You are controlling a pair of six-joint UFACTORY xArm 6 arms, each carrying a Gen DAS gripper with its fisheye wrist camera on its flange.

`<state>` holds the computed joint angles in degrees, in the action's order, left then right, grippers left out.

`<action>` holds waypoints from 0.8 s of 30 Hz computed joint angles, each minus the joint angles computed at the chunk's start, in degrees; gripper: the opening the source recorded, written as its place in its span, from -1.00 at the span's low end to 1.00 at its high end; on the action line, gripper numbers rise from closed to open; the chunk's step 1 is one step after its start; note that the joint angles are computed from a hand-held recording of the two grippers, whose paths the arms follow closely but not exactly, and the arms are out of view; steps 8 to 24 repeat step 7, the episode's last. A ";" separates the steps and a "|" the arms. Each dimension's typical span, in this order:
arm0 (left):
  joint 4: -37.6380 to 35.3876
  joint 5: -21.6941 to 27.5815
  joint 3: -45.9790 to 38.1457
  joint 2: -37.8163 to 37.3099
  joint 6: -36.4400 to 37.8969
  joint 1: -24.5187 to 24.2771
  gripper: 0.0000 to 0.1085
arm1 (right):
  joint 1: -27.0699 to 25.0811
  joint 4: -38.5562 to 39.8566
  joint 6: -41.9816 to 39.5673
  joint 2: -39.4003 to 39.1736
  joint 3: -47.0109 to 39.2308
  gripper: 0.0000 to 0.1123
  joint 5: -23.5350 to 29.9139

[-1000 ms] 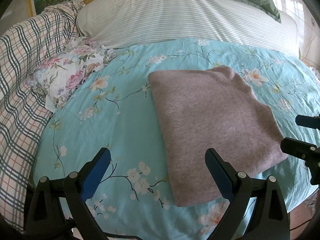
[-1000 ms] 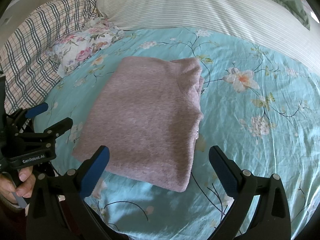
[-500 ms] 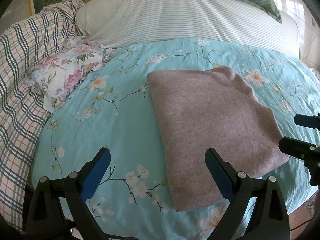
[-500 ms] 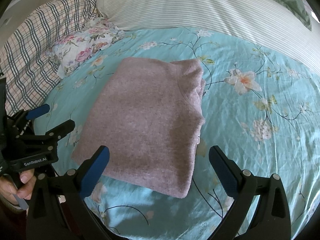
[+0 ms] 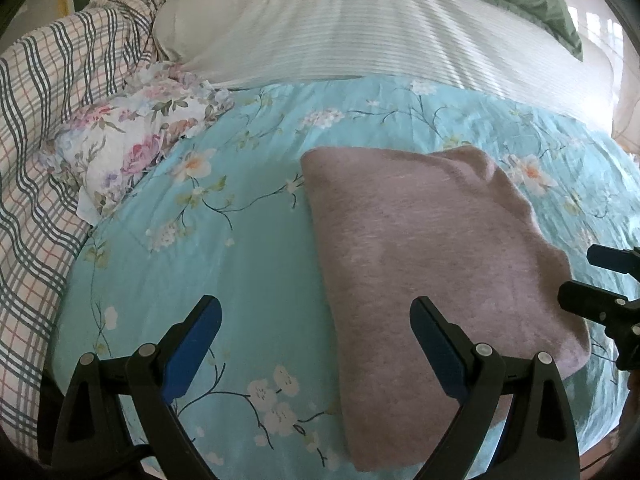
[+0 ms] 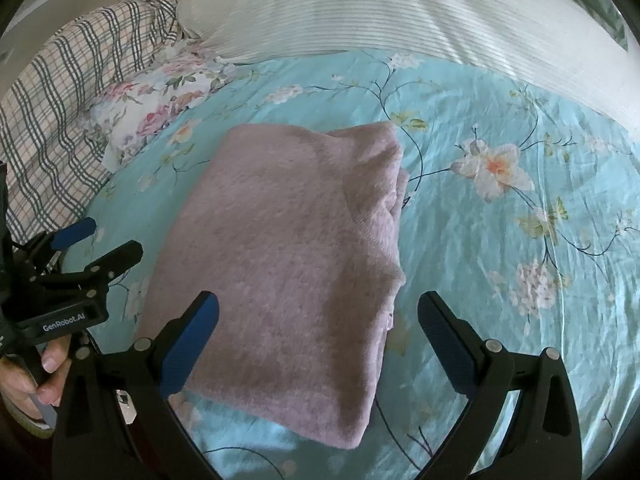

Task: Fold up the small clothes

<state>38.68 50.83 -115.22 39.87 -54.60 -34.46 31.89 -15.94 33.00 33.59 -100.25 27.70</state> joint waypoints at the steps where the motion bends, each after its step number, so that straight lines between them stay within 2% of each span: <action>1: -0.22 0.19 -0.42 0.33 0.19 0.13 0.76 | -0.02 0.43 -0.29 0.33 -0.39 0.77 0.19; 7: -1.60 0.79 -2.33 1.74 1.12 0.51 0.77 | -0.36 2.64 -2.47 2.13 -2.72 0.77 1.05; 24: -1.60 0.79 -2.33 1.74 1.12 0.51 0.77 | -0.36 2.64 -2.47 2.13 -2.72 0.77 1.05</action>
